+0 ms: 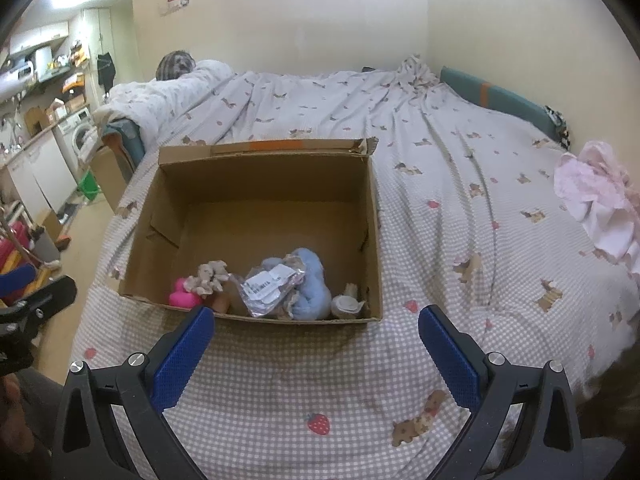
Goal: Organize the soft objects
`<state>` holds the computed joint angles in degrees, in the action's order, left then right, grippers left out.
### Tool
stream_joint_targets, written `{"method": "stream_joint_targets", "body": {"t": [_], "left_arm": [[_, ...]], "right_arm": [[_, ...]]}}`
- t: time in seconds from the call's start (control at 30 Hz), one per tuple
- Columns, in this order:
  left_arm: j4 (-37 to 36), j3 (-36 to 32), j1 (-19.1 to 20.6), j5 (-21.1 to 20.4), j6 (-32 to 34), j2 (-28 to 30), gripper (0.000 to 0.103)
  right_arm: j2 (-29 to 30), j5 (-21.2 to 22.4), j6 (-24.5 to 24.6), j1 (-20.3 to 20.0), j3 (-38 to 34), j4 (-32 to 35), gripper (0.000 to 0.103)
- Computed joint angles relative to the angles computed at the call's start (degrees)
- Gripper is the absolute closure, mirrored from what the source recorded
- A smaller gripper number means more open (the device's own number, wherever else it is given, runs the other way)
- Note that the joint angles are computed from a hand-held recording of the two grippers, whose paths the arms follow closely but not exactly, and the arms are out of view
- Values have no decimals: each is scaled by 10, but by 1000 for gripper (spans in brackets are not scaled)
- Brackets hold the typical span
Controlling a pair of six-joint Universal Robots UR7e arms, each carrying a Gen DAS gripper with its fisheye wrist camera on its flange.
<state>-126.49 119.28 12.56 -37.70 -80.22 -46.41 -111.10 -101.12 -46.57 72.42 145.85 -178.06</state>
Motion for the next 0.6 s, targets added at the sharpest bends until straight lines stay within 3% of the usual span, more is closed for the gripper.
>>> {"method": "stream_joint_targets", "body": {"t": [0.6], "left_arm": [[4, -5, 2, -4, -11, 5, 1]], "right_arm": [[1, -9, -1, 5, -1, 7, 0]]}}
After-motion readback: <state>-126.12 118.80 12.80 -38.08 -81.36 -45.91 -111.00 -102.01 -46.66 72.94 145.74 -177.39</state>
